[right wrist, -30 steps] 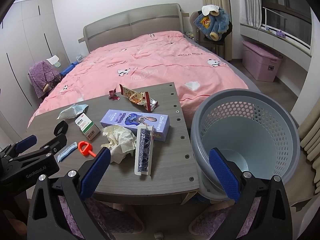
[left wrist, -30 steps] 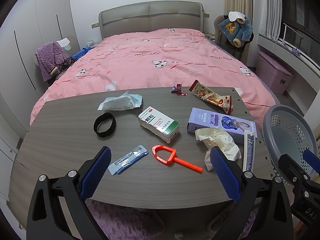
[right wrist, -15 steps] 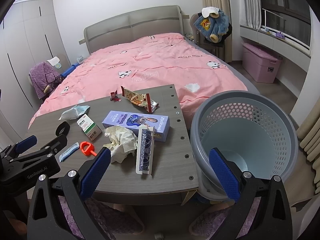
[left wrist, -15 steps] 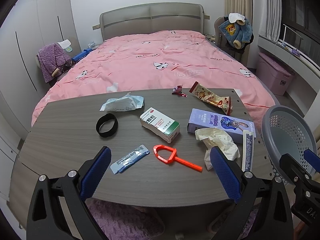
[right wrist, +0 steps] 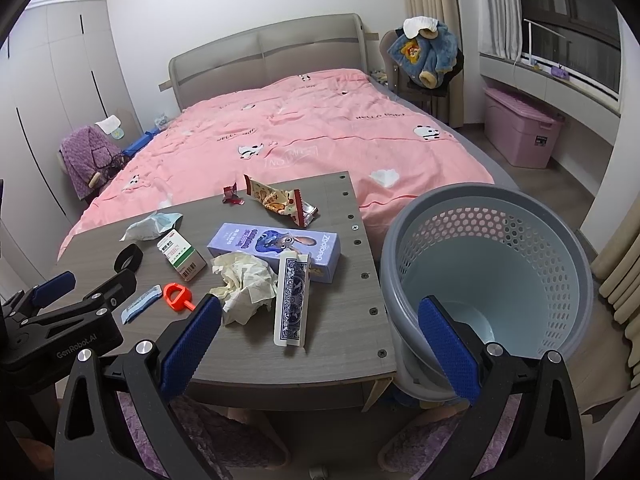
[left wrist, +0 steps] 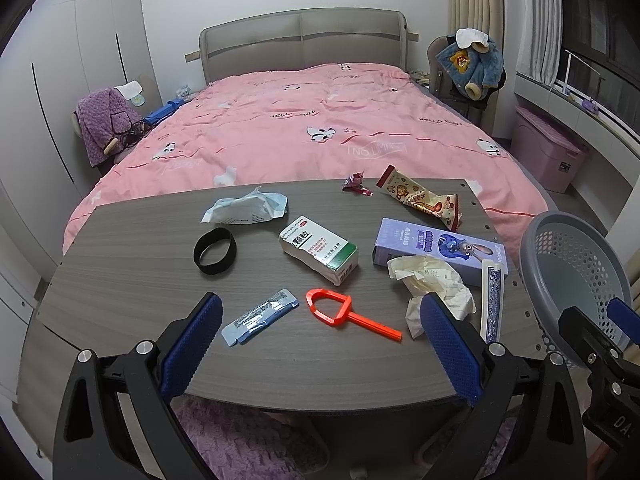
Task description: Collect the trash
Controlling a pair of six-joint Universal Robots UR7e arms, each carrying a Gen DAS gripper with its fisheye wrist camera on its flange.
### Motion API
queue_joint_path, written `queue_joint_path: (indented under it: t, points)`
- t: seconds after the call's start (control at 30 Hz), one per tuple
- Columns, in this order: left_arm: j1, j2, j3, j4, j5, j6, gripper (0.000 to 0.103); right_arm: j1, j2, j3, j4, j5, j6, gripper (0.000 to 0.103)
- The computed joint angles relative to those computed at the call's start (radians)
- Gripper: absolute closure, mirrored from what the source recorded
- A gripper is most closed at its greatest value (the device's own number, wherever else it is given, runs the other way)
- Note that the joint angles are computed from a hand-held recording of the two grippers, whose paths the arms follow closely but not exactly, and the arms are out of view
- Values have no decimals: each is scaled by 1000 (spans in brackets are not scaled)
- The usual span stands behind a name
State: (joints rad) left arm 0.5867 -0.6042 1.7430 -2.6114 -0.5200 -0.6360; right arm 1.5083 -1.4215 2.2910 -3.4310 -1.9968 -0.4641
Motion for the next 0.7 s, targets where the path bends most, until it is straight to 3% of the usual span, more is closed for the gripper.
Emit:
queue_joint_path:
  t: [0.7]
  points:
    - [-5,-1,3,-1,3,-3,8,-8,1,6,-9,9,-2,6]
